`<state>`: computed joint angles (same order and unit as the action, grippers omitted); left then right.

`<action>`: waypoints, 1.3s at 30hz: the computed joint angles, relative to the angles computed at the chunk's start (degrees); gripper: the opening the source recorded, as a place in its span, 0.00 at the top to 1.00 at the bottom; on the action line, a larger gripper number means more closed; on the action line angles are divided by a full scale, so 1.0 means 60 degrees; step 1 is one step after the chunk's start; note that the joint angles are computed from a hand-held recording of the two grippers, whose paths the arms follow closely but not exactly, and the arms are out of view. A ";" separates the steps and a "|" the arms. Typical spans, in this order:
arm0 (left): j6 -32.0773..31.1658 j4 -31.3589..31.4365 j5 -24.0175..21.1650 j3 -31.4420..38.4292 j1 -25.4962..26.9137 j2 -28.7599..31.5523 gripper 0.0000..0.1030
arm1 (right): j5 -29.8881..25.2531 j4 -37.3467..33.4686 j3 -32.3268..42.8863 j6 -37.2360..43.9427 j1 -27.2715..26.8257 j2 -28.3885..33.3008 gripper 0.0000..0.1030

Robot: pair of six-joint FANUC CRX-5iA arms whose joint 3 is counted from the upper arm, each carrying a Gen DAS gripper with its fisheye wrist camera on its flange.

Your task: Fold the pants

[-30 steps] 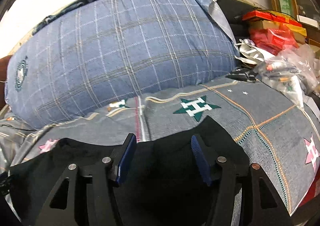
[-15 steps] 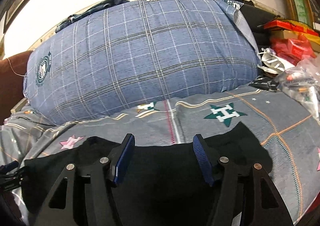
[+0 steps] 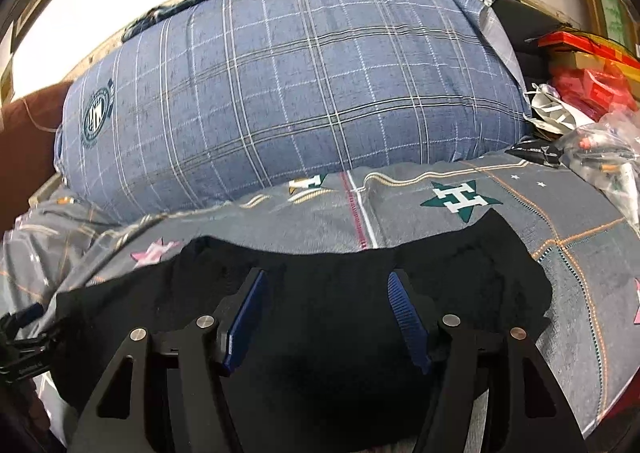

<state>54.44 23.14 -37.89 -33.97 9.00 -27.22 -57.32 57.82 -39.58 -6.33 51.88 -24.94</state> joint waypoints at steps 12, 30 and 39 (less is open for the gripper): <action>0.1326 -0.1542 -0.0554 0.0838 -0.1654 0.0068 0.06 | -0.1219 0.0013 0.0141 0.0975 0.0530 0.0135 0.37; 0.2230 -0.2655 -0.0913 0.1947 -0.3196 0.0417 0.06 | -0.1663 0.0395 -0.0165 0.0846 0.0580 -0.0347 0.37; 0.2195 -0.2916 -0.0697 0.2394 -0.3864 0.0630 0.06 | -0.1808 0.0253 -0.0183 0.0851 0.0579 -0.0400 0.37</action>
